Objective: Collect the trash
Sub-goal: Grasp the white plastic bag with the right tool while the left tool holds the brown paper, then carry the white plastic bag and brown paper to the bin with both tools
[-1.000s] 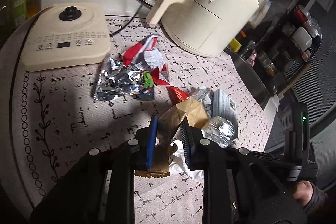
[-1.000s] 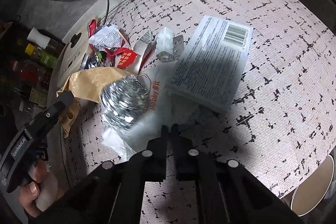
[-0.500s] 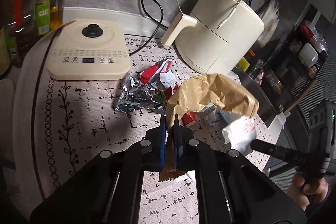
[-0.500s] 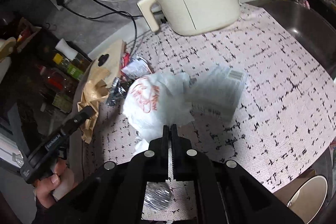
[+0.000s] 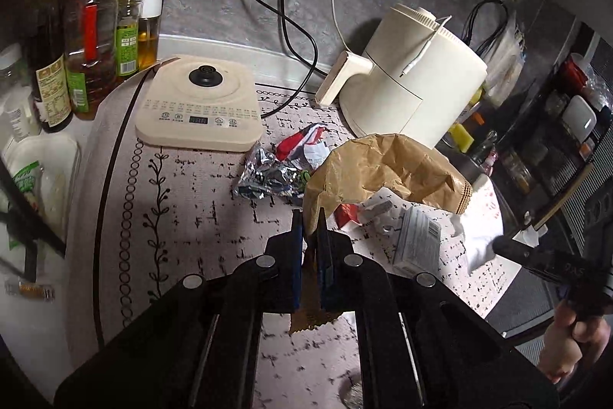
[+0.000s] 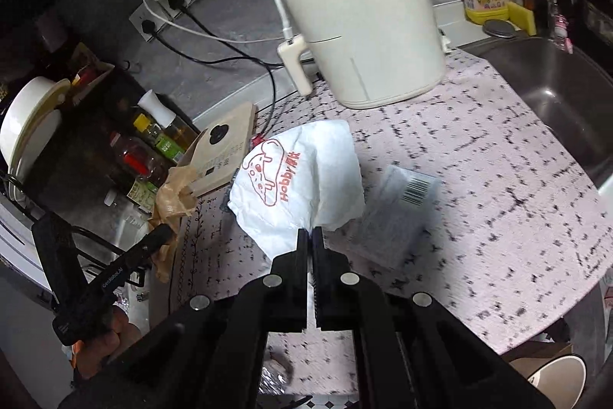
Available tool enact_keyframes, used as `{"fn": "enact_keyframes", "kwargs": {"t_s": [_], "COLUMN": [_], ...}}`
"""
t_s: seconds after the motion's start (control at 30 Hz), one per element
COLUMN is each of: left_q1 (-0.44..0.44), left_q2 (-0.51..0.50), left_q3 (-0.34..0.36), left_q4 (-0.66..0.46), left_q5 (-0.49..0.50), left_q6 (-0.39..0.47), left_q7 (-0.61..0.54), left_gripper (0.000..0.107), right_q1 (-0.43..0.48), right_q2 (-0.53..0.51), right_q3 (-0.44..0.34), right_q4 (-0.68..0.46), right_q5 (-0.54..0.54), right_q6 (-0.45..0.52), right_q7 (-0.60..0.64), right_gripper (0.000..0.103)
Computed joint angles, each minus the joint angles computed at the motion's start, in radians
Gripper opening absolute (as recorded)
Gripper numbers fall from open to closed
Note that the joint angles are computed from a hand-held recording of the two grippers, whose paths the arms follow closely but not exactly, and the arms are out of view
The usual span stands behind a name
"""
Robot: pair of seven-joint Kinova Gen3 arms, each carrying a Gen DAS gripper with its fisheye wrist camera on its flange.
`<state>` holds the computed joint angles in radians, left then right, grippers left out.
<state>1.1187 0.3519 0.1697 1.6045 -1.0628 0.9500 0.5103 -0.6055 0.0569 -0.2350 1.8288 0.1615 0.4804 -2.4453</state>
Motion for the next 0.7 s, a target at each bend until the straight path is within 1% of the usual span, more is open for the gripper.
{"fn": "enact_keyframes", "kwargs": {"t_s": [0.07, 0.17, 0.37, 0.47, 0.6, 0.7], "left_q1": [0.014, 0.040, 0.104, 0.134, 0.173, 0.174], "left_q2": [0.014, 0.048, 0.133, 0.184, 0.266, 0.347], "left_q3": [0.005, 0.007, -0.020, -0.032, -0.039, 0.030], "left_q4": [-0.026, -0.086, -0.235, -0.327, -0.470, -0.599], "left_q5": [0.005, 0.013, 0.041, 0.068, 0.115, 0.105], "left_q6": [0.023, 0.047, 0.048, 0.046, 0.057, 0.096], "left_q7": [-0.004, -0.041, -0.137, -0.208, -0.306, -0.367], "left_gripper": [0.007, 0.007, 0.007, 0.007, 0.007, 0.007], "right_q1": [0.018, 0.052, 0.132, 0.171, 0.209, 0.243], "right_q2": [-0.046, -0.113, -0.264, -0.355, -0.491, -0.588], "right_q3": [0.004, 0.001, 0.008, 0.016, 0.059, 0.100], "right_q4": [0.045, 0.108, 0.251, 0.320, 0.406, 0.463], "right_q5": [-0.022, -0.049, -0.157, -0.203, -0.265, -0.300], "right_q6": [-0.006, -0.014, 0.004, 0.028, 0.089, 0.146], "right_q7": [0.017, 0.038, 0.103, 0.132, 0.189, 0.235], "right_gripper": [0.003, 0.003, 0.003, 0.003, 0.003, 0.003]}}
